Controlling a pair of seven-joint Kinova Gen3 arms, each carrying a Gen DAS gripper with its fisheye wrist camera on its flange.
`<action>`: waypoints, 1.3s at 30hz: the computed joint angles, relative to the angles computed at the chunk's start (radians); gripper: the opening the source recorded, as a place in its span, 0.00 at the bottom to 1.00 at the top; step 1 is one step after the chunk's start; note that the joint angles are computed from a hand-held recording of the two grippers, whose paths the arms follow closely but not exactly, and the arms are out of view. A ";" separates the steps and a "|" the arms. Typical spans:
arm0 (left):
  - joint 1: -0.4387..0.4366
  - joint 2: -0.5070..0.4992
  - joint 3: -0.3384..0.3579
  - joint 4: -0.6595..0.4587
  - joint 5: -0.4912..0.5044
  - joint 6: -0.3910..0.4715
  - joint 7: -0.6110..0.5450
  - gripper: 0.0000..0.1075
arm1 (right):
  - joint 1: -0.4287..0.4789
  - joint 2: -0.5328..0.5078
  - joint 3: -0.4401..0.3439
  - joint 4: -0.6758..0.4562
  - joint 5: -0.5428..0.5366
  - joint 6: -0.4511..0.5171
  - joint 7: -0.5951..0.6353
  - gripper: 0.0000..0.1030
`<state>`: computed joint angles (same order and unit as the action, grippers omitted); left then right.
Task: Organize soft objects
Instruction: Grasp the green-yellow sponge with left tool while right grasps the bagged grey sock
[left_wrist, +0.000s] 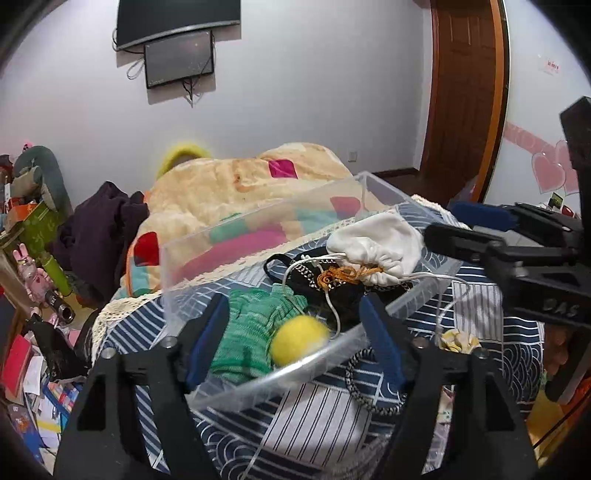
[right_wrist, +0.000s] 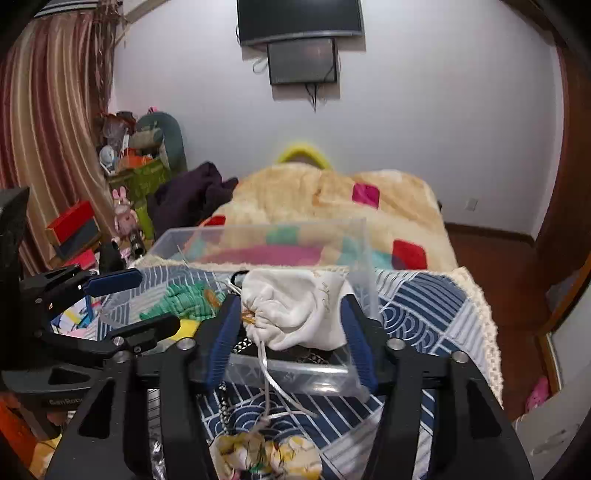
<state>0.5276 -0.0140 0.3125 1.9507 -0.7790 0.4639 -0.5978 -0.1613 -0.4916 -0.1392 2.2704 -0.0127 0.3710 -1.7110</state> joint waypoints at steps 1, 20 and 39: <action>0.001 -0.020 0.000 0.015 0.001 -0.004 0.007 0.70 | 0.001 -0.032 -0.002 0.010 0.002 0.003 0.000 0.64; -0.152 -0.219 0.247 0.239 0.205 0.010 0.093 0.91 | -0.067 -0.228 -0.058 0.152 -0.073 0.092 -0.030 0.80; -0.269 -0.366 0.366 0.400 0.396 -0.114 0.093 0.61 | -0.162 -0.118 -0.177 0.179 -0.125 0.041 -0.105 0.80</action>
<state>0.2587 -0.3801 0.6788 2.3511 -0.3831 0.3495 -0.5044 -0.3229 -0.6094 -0.3161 2.4495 -0.1377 0.4122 -1.8156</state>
